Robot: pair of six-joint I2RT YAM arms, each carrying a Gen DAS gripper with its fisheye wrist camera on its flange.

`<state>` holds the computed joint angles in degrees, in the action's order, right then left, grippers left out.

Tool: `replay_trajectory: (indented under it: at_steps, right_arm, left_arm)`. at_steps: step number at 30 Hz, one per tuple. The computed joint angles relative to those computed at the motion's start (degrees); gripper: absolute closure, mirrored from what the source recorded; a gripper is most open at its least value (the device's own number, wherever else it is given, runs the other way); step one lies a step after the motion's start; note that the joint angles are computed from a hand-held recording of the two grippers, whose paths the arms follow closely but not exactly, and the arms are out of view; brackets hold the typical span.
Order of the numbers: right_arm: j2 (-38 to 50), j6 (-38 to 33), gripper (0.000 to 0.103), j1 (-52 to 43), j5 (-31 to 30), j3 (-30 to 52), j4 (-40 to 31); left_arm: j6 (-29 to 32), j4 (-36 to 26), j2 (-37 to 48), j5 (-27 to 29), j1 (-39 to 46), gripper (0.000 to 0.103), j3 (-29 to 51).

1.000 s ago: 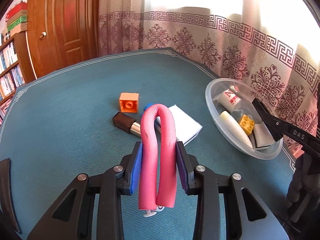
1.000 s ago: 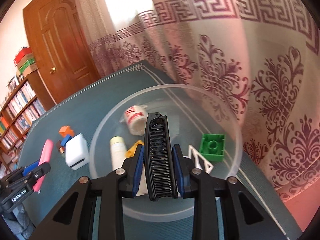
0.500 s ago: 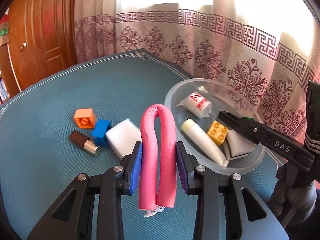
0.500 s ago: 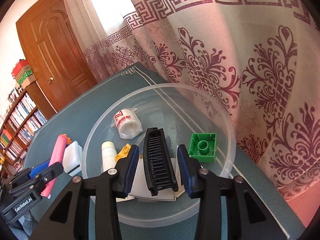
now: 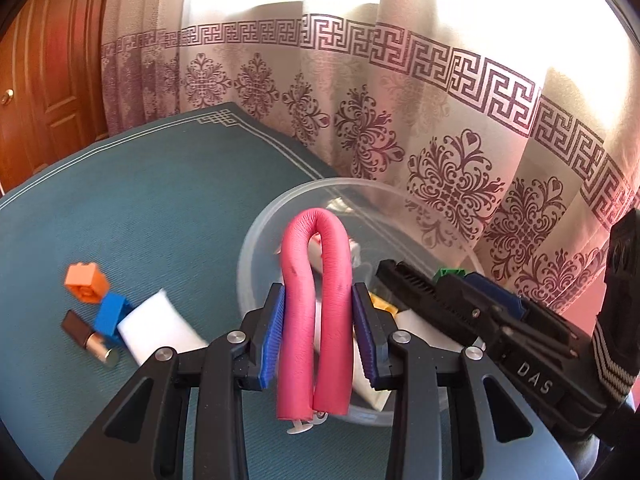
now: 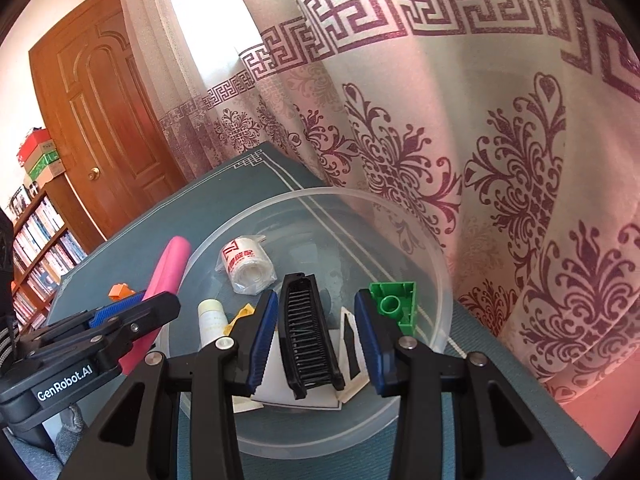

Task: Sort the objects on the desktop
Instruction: 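Lower the pink tube and black comb into the bowl and open both grippers, then move the left gripper to the orange brick while the right approaches the white eraser block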

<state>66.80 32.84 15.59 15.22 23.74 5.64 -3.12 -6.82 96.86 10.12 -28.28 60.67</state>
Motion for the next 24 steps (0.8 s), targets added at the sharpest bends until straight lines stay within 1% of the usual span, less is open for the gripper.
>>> replay_trajectory:
  at_steps: [5,7,8,9,10,11,12,14,18,22,24]
  right_arm:
    - [0.48,0.58,0.057,-0.96,0.12,0.01,0.22]
    - [0.58,0.89,0.052,-1.19,0.43,-0.08,0.36]
    - [0.52,1.05,0.05,-1.16,0.78,-0.2,0.45]
    - [0.34,1.17,0.045,-0.97,1.41,-0.34,0.51]
    - [0.02,1.13,0.039,-0.65,2.23,-0.47,0.52]
    - [-0.14,1.03,0.037,-0.17,3.11,-0.58,0.7]
    - [-0.43,0.81,0.034,0.44,4.13,-0.64,0.74]
    - [-1.02,0.45,0.033,1.39,5.33,-0.8,0.72]
    - [-1.21,0.22,0.032,2.28,5.95,-0.9,0.67]
    - [-0.94,0.29,0.031,3.02,6.12,-0.77,0.69]
    - [-1.07,0.28,0.031,3.61,6.57,-0.79,0.68]
  left_arm:
    - [-2.13,1.6,2.6,2.95,-0.22,0.066,2.5]
    - [-3.61,1.68,3.99,5.0,0.09,0.065,3.88]
    - [-4.34,2.01,4.43,6.26,0.33,0.058,4.17]
    - [-5.12,2.66,4.67,7.34,0.5,0.049,4.2]
    - [-5.95,3.75,4.61,8.21,0.71,0.045,3.78]
    - [-6.65,4.88,4.36,8.63,0.82,0.042,3.19]
    - [-7.04,5.64,4.03,8.82,0.97,0.041,2.62]
    - [-7.17,5.55,3.59,8.57,1.33,0.041,2.2]
    - [-8.55,6.12,2.16,7.73,3.14,0.041,0.3]
    - [-8.65,5.67,0.99,5.12,5.04,0.041,-0.52]
    - [-8.99,5.75,0.64,4.8,6.14,0.041,-0.8]
